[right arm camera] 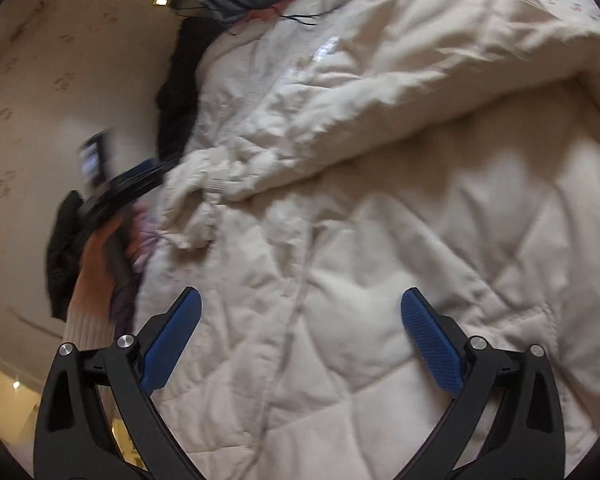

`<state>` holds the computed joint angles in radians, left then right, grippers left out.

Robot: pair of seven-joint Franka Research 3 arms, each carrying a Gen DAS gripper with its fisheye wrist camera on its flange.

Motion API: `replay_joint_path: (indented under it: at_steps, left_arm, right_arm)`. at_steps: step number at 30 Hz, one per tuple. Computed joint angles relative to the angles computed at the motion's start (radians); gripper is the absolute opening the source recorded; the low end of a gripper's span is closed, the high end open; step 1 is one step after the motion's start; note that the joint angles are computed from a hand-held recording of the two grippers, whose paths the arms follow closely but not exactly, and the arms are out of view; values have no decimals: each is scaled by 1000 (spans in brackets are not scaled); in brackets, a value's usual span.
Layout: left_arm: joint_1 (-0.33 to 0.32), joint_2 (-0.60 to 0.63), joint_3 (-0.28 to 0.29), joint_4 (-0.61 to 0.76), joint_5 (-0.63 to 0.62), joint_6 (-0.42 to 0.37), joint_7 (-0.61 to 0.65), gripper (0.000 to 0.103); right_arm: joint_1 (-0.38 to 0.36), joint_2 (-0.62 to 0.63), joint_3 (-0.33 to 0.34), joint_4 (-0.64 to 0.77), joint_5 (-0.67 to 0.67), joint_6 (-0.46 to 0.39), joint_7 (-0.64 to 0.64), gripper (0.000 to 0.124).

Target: Fold large clothes

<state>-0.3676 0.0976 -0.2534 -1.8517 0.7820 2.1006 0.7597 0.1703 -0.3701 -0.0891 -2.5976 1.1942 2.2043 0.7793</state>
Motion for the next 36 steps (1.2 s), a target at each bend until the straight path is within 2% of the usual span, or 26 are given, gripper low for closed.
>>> replay_joint_path:
  at_steps: [2,5,11,12,14,15,16,17,18,19,21,26,29,33,36]
  left_arm:
    - [25,55,25,66,-51,-32,-19,96]
    - [69,104,53,98,-163,-24,-46,96]
    - [31,234,95,179,-65,-280,-7,95]
    - [44,222,103,150,-77,-279,-38,95]
    - [77,171,108,77,-102,-214,-96,84]
    - [91,137,109,35,-111,-176,-144,71]
    - [104,110,106,10,-124,-141,-169,52]
    - [118,81,103,-17,-140,-101,-195,40]
    - [141,27,102,-70,-178,-15,-235,26]
    - [156,0,100,-98,-202,34,-243,22]
    - [180,-48,95,-145,-242,105,-246,20]
    - [225,-245,97,-355,-400,472,-260,19]
    - [216,-317,91,-418,-478,628,-238,19]
    - [178,-355,75,-423,-556,753,-203,19]
    - [153,-347,63,-388,-590,795,-172,19]
  right_arm:
    - [2,0,13,-3,-24,15,11,97]
    - [10,-4,19,-2,-35,33,21,97]
    - [12,-11,10,-14,-37,36,12,97]
    - [13,-11,11,-13,-37,38,12,97]
    - [21,-5,17,-15,-24,51,8,97]
    - [25,-3,19,-16,-19,57,7,97]
    - [26,-4,18,-17,-18,59,7,97]
    - [28,-5,19,-19,-15,62,5,97]
    - [29,-7,19,-20,-15,65,4,97]
    - [30,-8,19,-21,-16,67,3,97]
    - [31,-7,18,-21,-15,68,3,97]
    - [29,-5,14,-17,-21,63,11,97]
    - [27,-1,12,-12,-25,57,17,97]
    - [23,-3,17,-9,-44,58,30,97]
    - [27,-12,24,-10,-62,67,43,97]
